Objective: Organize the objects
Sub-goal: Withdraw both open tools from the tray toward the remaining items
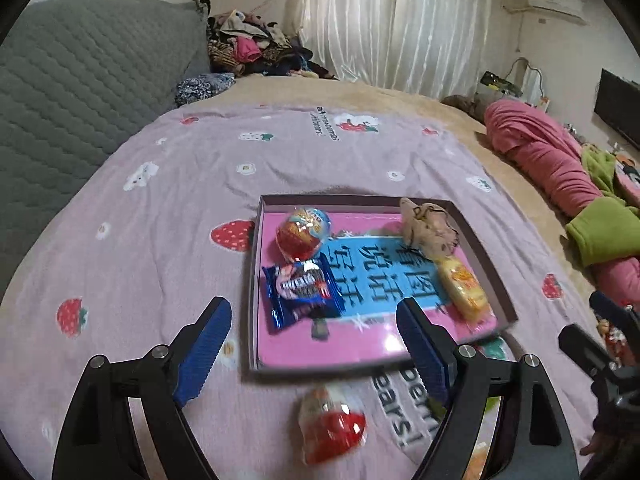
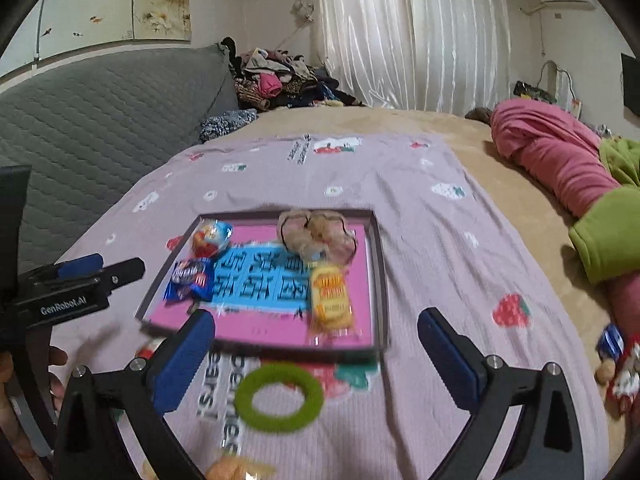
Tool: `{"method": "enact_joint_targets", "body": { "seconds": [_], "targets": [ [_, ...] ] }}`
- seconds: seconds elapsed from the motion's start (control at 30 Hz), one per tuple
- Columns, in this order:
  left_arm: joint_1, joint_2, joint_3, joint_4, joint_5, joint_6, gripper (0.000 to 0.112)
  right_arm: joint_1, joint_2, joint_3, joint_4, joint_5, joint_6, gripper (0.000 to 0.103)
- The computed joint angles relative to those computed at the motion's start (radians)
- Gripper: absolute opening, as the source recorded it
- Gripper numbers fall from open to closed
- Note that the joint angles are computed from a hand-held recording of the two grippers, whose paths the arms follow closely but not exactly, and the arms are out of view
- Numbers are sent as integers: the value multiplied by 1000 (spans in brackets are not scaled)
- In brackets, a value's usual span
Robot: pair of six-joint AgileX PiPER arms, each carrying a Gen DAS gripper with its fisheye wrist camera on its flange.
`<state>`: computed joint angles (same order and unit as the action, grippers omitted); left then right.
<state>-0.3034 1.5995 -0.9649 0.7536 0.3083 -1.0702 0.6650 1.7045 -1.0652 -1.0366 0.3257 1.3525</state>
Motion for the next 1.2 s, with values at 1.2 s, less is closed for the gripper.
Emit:
{"method": "enact_joint_targets", "body": {
  "seconds": [1.2],
  "targets": [
    [-557,-550,107,-86,687,-163,85,480,-389,60,113,573,-13,102]
  ]
}}
